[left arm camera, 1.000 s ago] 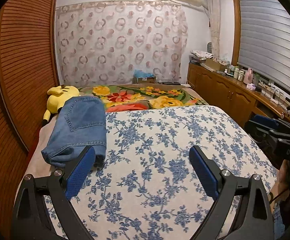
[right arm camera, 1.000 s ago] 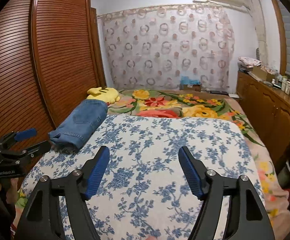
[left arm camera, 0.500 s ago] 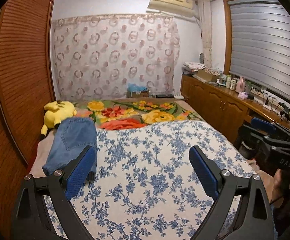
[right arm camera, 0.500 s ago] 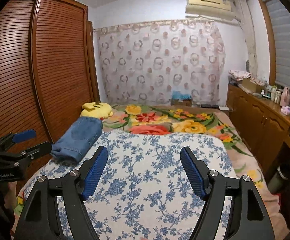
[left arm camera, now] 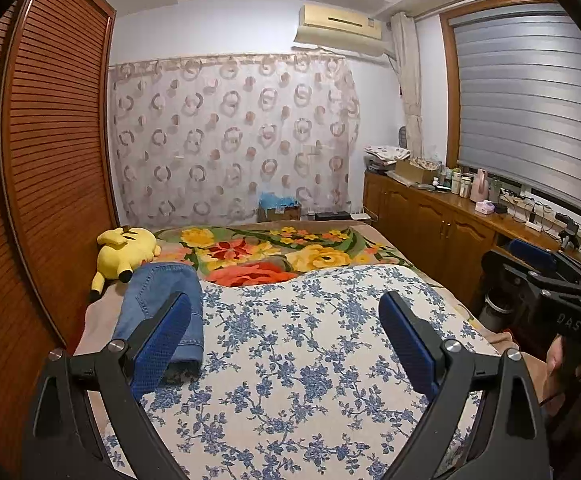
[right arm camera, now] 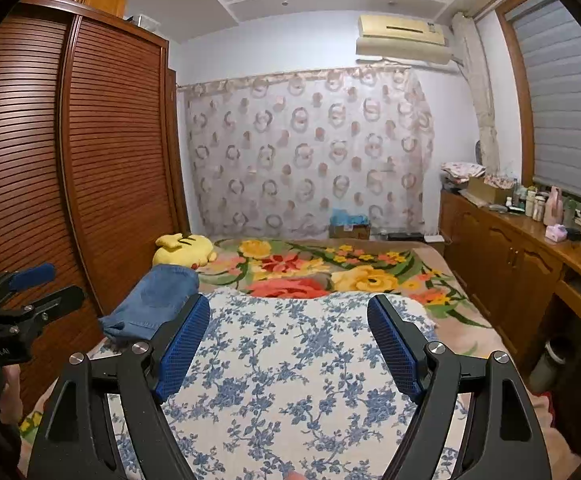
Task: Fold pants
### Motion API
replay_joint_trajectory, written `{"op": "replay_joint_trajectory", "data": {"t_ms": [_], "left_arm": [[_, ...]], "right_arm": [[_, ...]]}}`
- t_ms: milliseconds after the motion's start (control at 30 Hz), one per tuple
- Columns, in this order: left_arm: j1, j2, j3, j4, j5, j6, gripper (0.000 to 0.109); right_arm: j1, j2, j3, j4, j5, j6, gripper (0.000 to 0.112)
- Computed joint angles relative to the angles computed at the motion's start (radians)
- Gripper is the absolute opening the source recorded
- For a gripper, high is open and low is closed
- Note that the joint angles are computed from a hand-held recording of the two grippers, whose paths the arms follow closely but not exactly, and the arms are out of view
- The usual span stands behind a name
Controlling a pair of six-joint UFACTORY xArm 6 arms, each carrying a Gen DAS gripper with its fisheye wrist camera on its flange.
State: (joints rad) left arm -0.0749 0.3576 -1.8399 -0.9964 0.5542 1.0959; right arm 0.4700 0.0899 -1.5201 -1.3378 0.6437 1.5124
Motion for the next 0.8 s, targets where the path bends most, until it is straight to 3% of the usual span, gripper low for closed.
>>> {"op": "replay_joint_trajectory", "data": {"t_ms": [800], "left_arm": [[0.009,0.014,-0.01,0.008,-0.009,-0.028,0.095]], "right_arm": [[-0.019,0.019,-0.009,0.006,-0.021,-0.008,0.083]]}}
